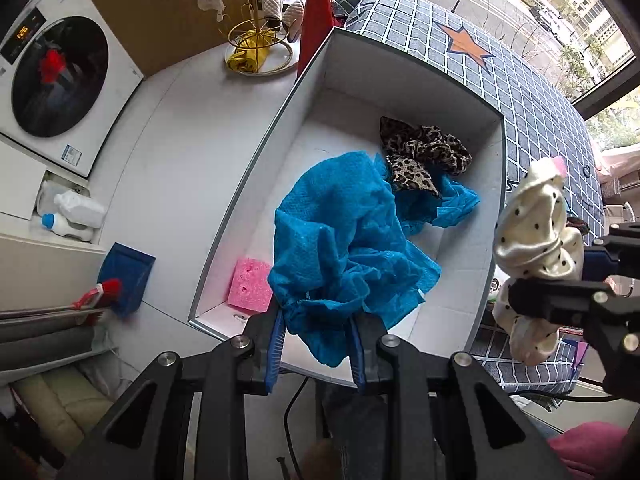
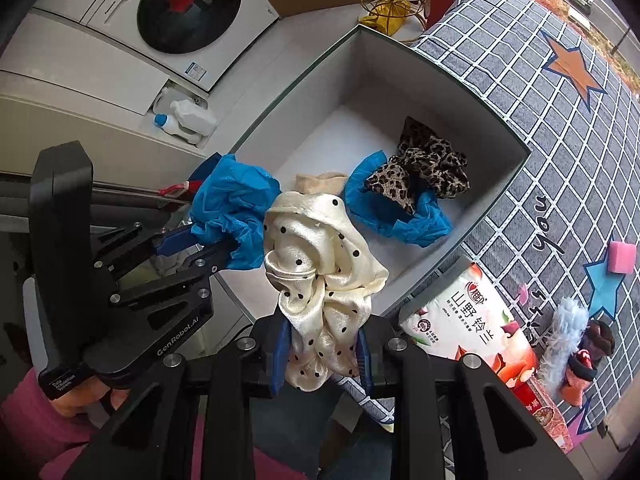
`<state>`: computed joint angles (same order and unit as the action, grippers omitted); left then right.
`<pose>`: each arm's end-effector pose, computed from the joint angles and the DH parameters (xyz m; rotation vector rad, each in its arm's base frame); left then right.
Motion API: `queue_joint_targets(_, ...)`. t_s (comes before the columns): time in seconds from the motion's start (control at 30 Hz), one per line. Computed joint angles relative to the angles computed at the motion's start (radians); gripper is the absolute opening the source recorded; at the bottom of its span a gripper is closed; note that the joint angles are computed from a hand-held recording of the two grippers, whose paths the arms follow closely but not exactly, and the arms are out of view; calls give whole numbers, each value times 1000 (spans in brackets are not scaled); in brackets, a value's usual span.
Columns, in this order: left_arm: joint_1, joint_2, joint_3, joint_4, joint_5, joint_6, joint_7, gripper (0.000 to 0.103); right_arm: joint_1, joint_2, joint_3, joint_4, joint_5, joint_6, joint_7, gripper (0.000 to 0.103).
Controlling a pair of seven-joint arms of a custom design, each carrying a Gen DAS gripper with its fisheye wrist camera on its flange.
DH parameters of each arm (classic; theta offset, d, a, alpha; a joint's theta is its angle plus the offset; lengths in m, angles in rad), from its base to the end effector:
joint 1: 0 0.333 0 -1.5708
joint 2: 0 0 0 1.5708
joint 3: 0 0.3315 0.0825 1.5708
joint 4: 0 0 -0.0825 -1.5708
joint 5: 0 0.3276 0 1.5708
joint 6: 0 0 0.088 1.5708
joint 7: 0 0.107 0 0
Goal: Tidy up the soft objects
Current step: 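Open left tool to drop the blue glove while right tool releases the scrunchie into the box, then move both tools back over the remaining pile on the tablecloth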
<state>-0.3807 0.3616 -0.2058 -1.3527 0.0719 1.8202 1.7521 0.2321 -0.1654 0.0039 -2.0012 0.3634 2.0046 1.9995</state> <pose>0.5393 -0.3221 0.5552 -1.2069 2.8300 -0.1464 0.4523 0.1309 0.5805 -1.6542 2.2879 0.3337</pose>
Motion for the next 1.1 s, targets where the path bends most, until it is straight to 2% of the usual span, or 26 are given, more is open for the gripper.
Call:
queue_joint_targets(0.3,-6,6,0,11,5,-13,-1,31,-1,10,1,8,-4,1,0,29)
queue_joint_targets(0.4,-6,9,1,17,4,-19,-5,34,-2,11,2,11,-8,2,1,29)
queue_joint_targets(0.5,-8,9,2,16,7,-18,-9,44,-3,11,1,11,-6,7,-1,29)
queue_joint_targets(0.57,-11,8,5,15,17,-18,-17,65,-3,9,1,7,0,14,-2,29)
queue_joint_targets(0.6,-12,8,7,15,22,-21,-23,69,-4,7,0,4,5,20,-3,30)
queue_joint_targets(0.63,-13,13,9,22,26,-28,-29,73,-4,6,0,4,2,21,1,40)
queue_joint_targets(0.67,-13,17,10,29,28,-35,-38,73,-5,4,0,3,-1,23,5,55)
queue_joint_targets(0.7,-12,21,11,35,26,-40,-44,73,-6,0,0,0,-5,27,9,60)
queue_joint_targets(0.73,-8,21,11,35,19,-38,-49,74,-7,-4,-1,-4,-7,29,12,60)
queue_joint_targets(0.83,4,11,10,20,-5,-9,-64,86,-11,-14,-5,-15,-8,33,24,60)
queue_joint_targets(0.9,6,12,10,23,-8,-4,-78,93,-14,-22,-7,-22,-16,33,39,81)
queue_joint_targets(0.93,5,20,10,37,-8,-15,-85,102,-17,-25,-5,-24,-33,30,55,100)
queue_joint_targets(1.1,1,53,10,90,-17,-60,-100,103,-23,-32,-3,-17,-95,11,105,102)
